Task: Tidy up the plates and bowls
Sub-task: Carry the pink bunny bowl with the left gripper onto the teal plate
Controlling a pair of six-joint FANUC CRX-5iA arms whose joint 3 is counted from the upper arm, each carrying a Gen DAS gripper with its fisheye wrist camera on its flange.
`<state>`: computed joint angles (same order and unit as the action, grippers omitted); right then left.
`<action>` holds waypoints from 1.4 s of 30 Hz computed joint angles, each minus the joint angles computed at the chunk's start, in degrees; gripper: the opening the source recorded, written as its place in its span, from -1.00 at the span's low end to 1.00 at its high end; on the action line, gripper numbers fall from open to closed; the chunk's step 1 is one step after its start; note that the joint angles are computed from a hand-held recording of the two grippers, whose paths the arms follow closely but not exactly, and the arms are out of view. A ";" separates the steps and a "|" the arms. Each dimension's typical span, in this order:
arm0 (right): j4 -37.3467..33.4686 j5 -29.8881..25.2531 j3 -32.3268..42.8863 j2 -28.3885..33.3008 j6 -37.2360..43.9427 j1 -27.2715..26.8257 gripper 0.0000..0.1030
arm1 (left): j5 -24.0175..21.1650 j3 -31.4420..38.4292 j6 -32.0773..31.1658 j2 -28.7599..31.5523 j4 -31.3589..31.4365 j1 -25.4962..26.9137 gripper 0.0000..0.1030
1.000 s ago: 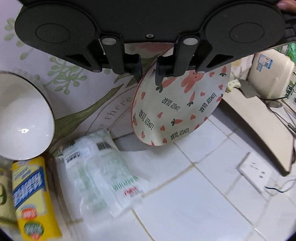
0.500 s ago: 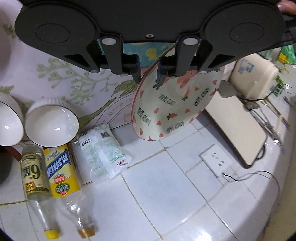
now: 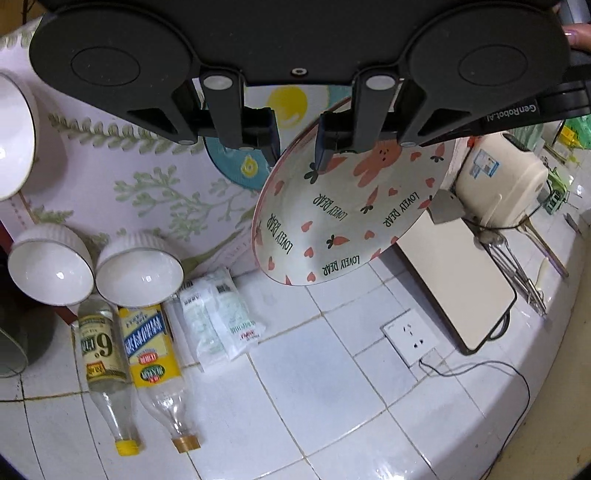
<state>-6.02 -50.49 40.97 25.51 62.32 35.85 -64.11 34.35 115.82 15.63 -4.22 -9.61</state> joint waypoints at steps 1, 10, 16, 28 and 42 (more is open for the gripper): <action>-0.17 -0.09 -0.71 -0.45 0.02 0.03 -0.52 | -0.28 -0.32 0.17 -0.20 -0.20 -0.17 -0.61; 0.31 -2.17 -3.55 -1.60 -0.23 0.73 -0.51 | -1.74 -3.02 1.24 -1.24 -1.17 -1.08 -0.61; 0.95 -3.91 -3.65 -1.13 -0.64 1.27 -0.51 | -1.58 -5.15 2.33 -1.57 -0.76 -0.88 -0.61; 3.41 -7.33 -2.98 0.59 -1.67 2.20 -0.49 | -2.31 -7.22 3.29 -0.75 1.51 -0.11 -0.61; 5.61 -12.31 1.49 3.40 -2.44 2.84 -0.47 | -3.14 -7.24 2.55 0.63 5.04 1.37 -0.61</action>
<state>-0.42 -62.80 42.46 28.91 59.88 38.69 -67.25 27.11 118.37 16.26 0.82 -8.23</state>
